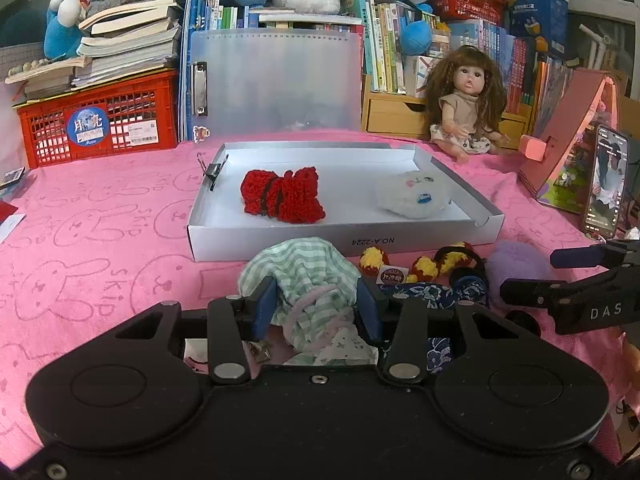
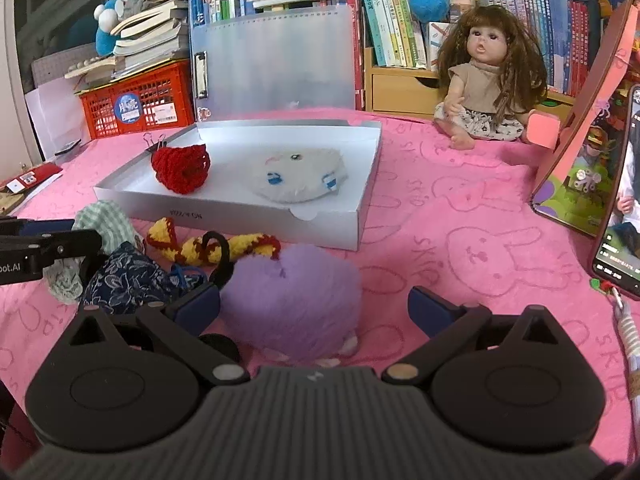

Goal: Organize objects
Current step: 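Close left gripper on gingham doll while right gripper closes on purple plush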

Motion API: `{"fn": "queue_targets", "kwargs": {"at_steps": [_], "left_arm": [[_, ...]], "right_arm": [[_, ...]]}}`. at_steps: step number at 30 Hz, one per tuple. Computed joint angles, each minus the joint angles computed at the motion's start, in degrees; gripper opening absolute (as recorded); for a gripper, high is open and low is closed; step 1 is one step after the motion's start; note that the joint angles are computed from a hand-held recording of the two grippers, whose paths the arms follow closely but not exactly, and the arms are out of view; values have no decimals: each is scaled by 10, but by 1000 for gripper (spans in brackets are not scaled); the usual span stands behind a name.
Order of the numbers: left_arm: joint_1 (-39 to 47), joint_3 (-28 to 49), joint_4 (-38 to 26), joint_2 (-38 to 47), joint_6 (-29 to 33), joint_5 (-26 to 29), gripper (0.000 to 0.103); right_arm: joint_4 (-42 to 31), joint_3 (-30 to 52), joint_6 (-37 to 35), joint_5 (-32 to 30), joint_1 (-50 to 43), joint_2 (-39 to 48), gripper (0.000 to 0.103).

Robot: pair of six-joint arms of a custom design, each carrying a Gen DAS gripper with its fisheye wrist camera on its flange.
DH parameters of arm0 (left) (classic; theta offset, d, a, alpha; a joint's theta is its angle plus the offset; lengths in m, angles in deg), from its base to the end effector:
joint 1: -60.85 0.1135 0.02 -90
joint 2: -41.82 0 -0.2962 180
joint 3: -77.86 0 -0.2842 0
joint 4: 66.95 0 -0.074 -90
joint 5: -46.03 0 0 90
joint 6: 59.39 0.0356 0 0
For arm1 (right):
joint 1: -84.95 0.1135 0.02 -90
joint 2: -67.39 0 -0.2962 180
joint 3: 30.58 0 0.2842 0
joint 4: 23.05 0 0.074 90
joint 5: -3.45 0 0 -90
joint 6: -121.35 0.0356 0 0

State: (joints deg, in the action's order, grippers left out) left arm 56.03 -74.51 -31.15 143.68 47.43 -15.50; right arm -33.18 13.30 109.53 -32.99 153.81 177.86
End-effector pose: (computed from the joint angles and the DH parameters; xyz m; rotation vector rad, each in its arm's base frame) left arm 0.2383 -0.0371 0.0644 0.6671 2.0770 -0.4370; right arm 0.1199 0.2306 0.0376 0.3054 2.1666 -0.0689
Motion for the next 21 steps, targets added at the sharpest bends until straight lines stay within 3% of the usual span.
{"fn": "queue_targets", "kwargs": {"at_steps": [8, 21], "left_arm": [[-11, 4, 8, 31, 2, -28, 42], [-12, -2, 34, 44, -2, -27, 42]], "right_arm": [[2, 15, -9, -5, 2, 22, 103], [9, 17, -2, -10, -3, 30, 103]]}}
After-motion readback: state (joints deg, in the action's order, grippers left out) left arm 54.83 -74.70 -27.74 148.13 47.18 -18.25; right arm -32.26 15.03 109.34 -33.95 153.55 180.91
